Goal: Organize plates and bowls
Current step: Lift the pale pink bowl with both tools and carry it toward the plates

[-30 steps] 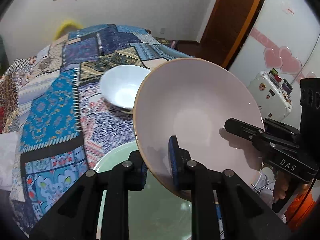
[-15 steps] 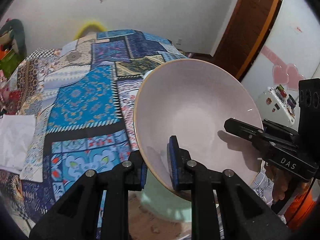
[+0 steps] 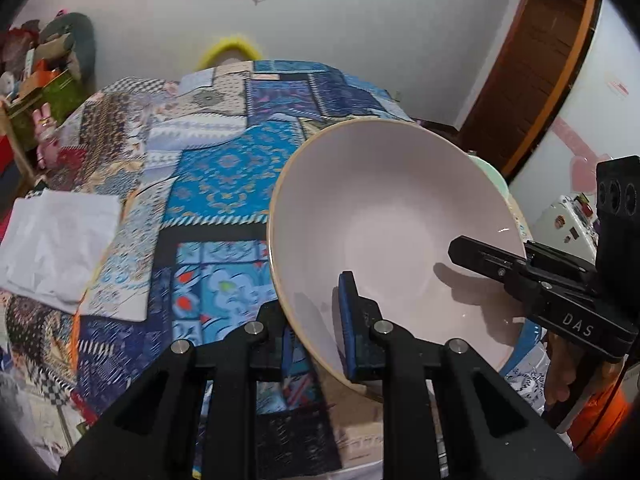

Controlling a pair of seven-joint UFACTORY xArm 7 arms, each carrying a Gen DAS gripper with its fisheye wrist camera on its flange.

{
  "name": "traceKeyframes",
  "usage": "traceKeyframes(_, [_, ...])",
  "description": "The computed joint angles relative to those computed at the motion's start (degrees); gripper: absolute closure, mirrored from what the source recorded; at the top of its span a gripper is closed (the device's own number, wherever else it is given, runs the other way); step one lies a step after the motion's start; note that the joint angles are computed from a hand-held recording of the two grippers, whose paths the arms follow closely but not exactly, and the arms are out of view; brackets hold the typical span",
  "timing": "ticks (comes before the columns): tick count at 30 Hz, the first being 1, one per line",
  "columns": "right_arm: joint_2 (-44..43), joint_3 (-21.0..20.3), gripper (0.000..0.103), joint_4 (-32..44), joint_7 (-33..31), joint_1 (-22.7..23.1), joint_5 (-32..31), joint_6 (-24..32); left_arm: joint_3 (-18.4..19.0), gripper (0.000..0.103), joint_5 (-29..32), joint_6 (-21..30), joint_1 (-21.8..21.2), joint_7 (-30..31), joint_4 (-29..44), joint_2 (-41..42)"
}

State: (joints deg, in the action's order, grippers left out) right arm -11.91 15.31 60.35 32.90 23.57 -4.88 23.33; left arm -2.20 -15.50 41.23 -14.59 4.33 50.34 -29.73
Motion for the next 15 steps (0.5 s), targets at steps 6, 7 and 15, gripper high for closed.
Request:
traceKeyframes(6, [3.8,0.5,0.079,2.5,-0.3,1.5,0.9,-0.3,0.9,0.084,1.6,0.2,2.0,-0.1,-3.1,-2.9])
traceKeyframes(7, [4.2,0.6,0.079,2.9,-0.2,1.8,0.8,-0.3,1.1,0.084,1.8,0.3,2.2,0.0,-3.4,-3.2])
traceKeyframes(15, [8.4,0.6,0.079,5.2,0.5,4.0,0.8,0.0,2.7,0.084,1.8,1.1,3.9,0.3,-6.5,-4.6])
